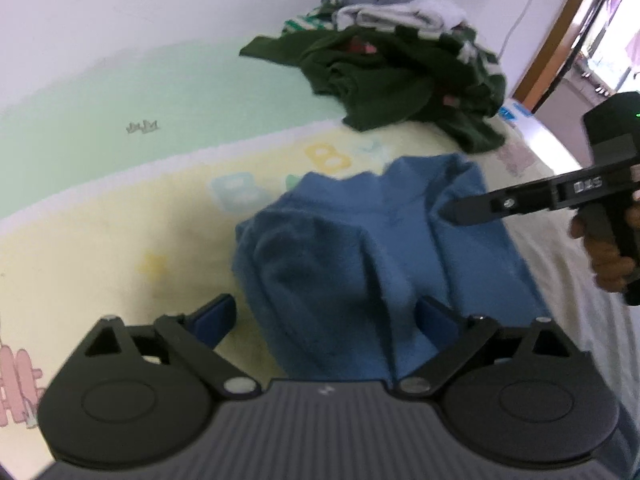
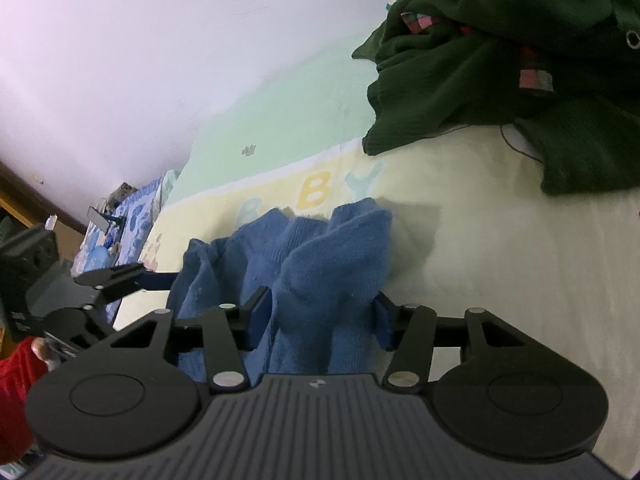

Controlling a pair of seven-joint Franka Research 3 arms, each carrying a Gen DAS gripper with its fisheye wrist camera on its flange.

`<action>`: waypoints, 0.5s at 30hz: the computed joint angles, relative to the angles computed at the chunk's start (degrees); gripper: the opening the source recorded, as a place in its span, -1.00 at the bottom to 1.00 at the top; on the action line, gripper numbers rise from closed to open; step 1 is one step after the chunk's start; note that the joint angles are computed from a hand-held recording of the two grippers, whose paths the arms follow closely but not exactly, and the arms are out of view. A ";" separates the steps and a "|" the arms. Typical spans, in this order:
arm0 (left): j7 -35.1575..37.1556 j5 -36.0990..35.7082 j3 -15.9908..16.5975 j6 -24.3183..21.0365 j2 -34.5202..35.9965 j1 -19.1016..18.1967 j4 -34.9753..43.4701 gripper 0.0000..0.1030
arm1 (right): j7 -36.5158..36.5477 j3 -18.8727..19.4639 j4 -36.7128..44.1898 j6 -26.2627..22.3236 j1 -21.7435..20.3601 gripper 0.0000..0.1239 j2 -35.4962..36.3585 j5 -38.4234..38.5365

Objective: Fold clothes

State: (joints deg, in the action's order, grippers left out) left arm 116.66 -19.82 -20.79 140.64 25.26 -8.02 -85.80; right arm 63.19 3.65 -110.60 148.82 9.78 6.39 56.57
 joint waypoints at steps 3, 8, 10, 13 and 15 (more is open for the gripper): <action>-0.83 2.32 0.63 1.69 0.66 -1.22 0.17 0.93 | 0.36 -0.02 -0.24 0.72 0.06 -0.29 0.04 -0.13; -4.62 5.40 1.34 5.35 0.85 -2.57 -0.37 0.57 | 1.78 -0.04 -0.85 2.67 0.84 -0.48 -0.24 -4.31; -5.54 6.11 1.14 6.95 0.27 -2.46 -1.50 0.28 | 2.73 -0.01 -1.16 3.80 1.28 -0.52 -0.34 -6.79; -6.28 6.14 0.58 6.73 0.11 -1.98 -1.46 0.04 | 4.05 0.09 -1.69 5.61 1.90 -0.56 -0.46 -10.20; -6.82 6.43 0.48 6.95 -0.03 -2.02 -1.61 -0.12 | 4.49 0.21 -2.12 6.56 2.14 -0.58 -0.62 -11.46</action>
State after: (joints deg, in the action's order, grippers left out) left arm 109.84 -13.39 -20.32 147.59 25.23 -10.04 -87.41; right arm 67.68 3.86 -112.72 155.39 11.92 5.77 45.11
